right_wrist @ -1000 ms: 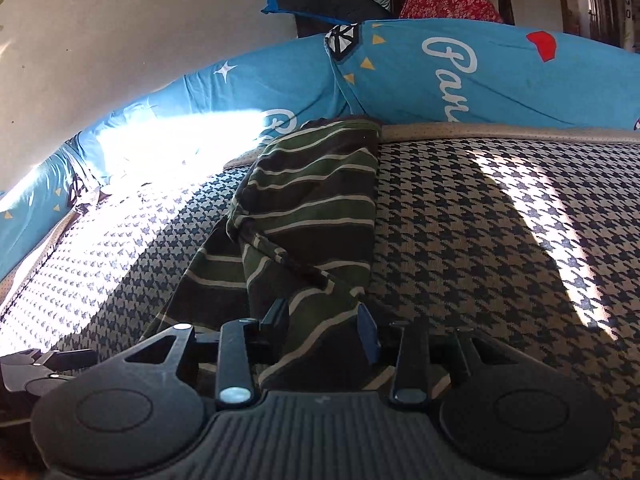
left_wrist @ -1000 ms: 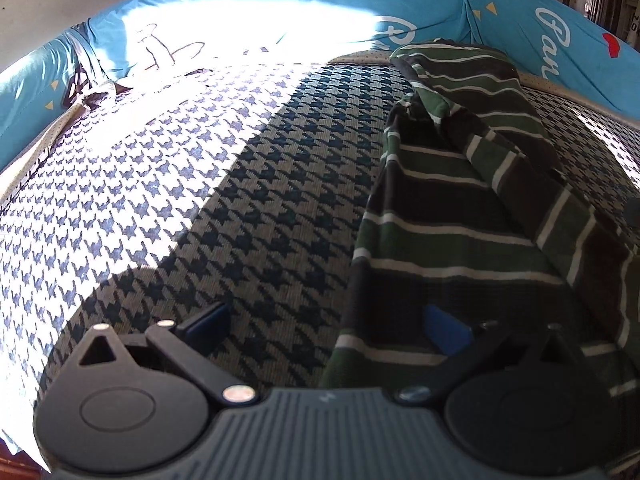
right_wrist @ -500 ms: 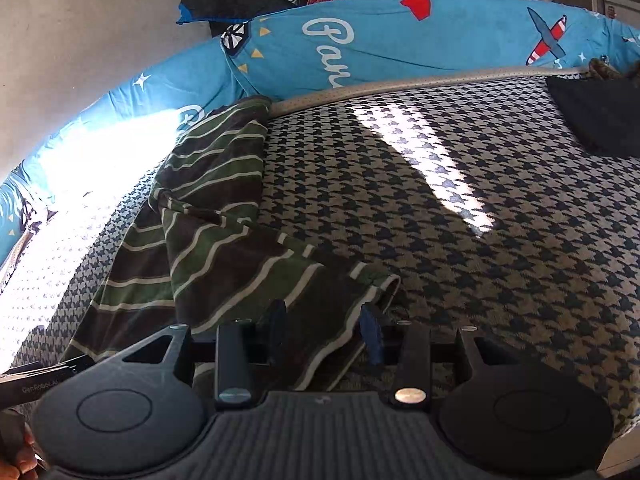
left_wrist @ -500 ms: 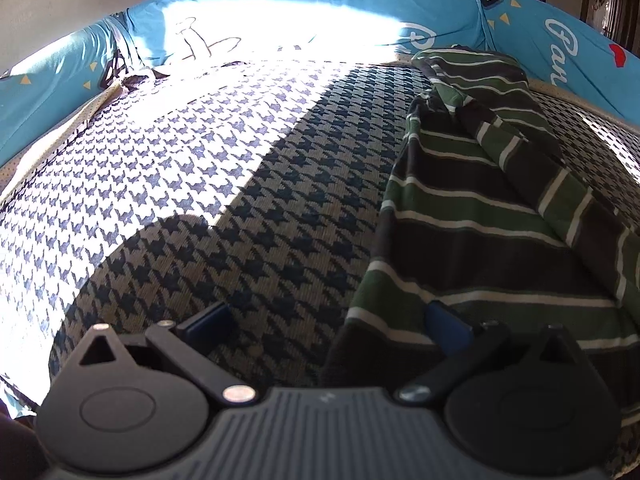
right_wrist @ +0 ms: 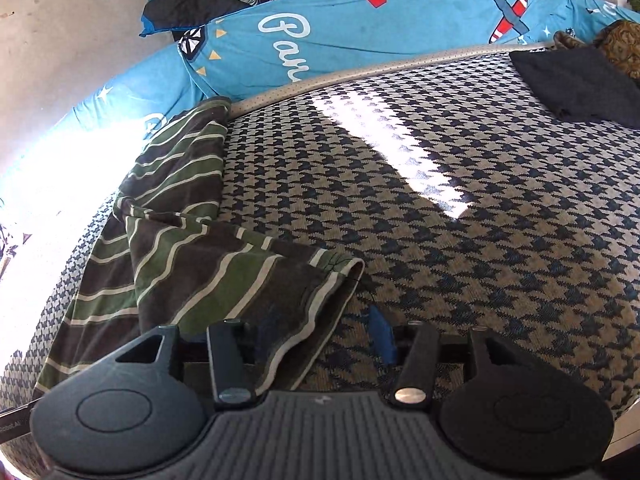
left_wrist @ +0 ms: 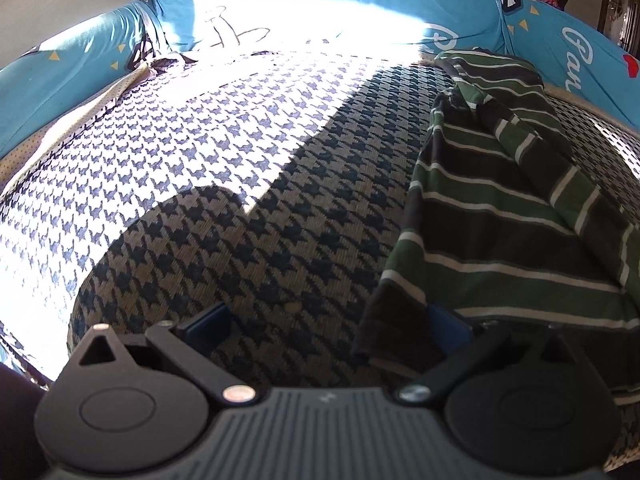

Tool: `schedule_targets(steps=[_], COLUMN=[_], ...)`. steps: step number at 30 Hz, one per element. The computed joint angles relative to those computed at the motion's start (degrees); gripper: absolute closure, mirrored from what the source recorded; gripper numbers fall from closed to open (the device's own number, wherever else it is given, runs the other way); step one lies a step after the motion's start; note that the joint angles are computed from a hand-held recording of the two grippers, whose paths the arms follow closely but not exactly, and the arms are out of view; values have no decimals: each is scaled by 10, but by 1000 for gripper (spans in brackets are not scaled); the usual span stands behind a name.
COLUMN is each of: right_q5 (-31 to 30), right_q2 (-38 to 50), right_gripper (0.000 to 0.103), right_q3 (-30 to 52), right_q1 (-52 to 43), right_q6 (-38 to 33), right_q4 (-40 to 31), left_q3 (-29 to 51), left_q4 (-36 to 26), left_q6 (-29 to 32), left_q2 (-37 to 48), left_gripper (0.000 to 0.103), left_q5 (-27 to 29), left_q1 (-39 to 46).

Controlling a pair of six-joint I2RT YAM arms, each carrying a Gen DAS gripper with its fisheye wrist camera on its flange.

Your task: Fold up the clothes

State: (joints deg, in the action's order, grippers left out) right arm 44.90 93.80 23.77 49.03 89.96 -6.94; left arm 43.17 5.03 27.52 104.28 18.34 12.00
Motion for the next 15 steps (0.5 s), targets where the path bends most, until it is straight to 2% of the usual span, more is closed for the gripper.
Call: schedule_targets(steps=[11, 13, 15], right_q5=[22, 25, 26], right_q2=[48, 52, 52], right_gripper=[53, 59, 73], right_q3=[28, 27, 20], right_q1=[-12, -13, -14], right_q6=[-25, -36, -48], right_q4=[13, 23, 40], left_q3=[15, 11, 8], left_q4=[-5, 3, 10], left_q6=[-13, -12, -16], left_q2=[13, 12, 12], left_gripper=[0, 0, 0], left_q5=[8, 4, -1], left_q1=[22, 19, 15])
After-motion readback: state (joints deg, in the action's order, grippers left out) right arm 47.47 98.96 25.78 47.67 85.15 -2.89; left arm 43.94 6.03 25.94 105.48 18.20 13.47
